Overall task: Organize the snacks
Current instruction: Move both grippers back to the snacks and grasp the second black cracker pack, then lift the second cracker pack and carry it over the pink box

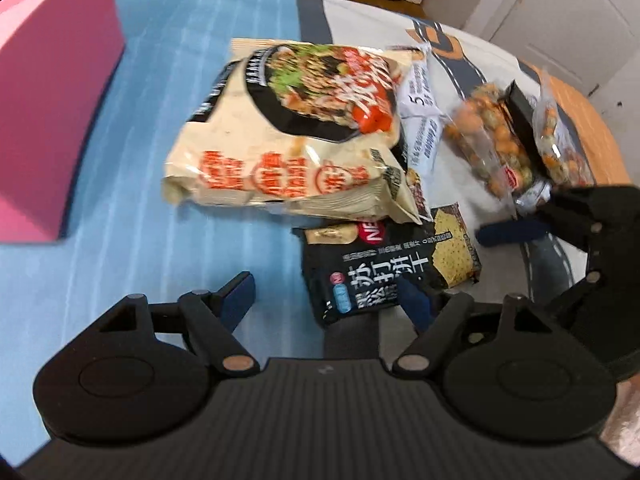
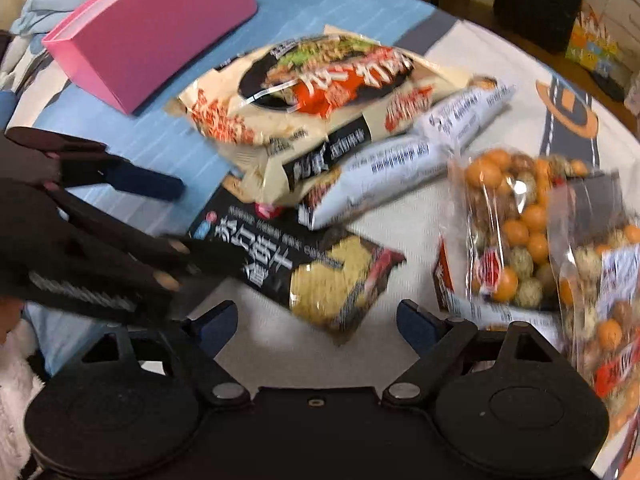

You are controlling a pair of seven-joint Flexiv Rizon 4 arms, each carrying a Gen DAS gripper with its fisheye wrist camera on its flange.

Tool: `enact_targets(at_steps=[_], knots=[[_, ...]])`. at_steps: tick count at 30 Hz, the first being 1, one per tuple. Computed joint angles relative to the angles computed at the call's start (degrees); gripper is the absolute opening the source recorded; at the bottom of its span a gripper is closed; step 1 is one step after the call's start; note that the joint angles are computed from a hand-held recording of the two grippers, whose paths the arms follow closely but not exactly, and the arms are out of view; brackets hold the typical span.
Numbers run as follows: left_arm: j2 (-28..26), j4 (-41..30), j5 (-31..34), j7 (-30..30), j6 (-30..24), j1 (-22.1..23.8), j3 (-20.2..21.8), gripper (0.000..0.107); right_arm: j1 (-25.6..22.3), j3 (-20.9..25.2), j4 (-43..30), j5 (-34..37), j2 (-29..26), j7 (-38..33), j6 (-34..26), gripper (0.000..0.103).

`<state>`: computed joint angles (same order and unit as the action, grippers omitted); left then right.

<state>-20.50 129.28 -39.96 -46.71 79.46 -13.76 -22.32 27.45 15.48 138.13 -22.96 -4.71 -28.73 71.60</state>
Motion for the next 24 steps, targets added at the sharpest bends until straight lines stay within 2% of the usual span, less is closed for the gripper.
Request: enact_targets(at_steps=[2, 3, 5, 9, 12, 16, 19, 22, 24], knots=[[-0.53, 0.18, -1.61, 1.23, 1.29, 0.72, -1.79, 0.070, 0.46, -1.30, 0.70, -5.38, -0.55, 2.37, 1.02, 0.086], [-0.54, 0.42, -2.72, 2.20, 1.59, 1.47, -3.06, 0.062, 0.64, -1.80, 0.67, -7.88, -0.78, 3.26, 0.97, 0.082], [0.02, 0.94, -5.68, 3.97, 0.62, 2.92, -5.24, 0.053, 1.10, -2.00, 0.20, -10.94, -1.42, 4.31, -0.02, 0.079], [0.48, 1.00, -9.56, 5.31, -0.47, 1.80, -4.64, 0.048, 1.34, -2.11, -0.34, -13.28, -1.72, 6.72, -0.95, 0.068], [1.06, 0.89, -12.66, 6.23, -1.82, 0.47, -3.37, 0.047, 1.33, -1.64, -0.50, -13.78, -1.12, 6.29, -1.79, 0.063], [2.52, 1.05, -15.26, 6.89, -3.88, -1.78, -0.75, 0.048, 1.05, -0.17, -0.99, -9.32, -0.31, 3.05, -2.46, 0.063], [4.45, 1.80, -18.37, 9.45, -4.47, -3.29, 0.47, 0.052, 1.11, 0.82, -1.69, -5.39, 0.82, 0.75, -3.22, 0.063], [6.75, 2.62, -17.10, 9.57, -5.49, -5.40, 3.26, 0.057, 1.23, 1.49, -2.33, -1.77, 1.63, -1.21, -3.30, 0.063], [8.04, 2.93, -15.42, 8.76, -6.06, -6.84, 5.33, 0.057, 1.67, 1.72, -2.47, -2.18, 2.38, -1.24, -3.87, 0.063]])
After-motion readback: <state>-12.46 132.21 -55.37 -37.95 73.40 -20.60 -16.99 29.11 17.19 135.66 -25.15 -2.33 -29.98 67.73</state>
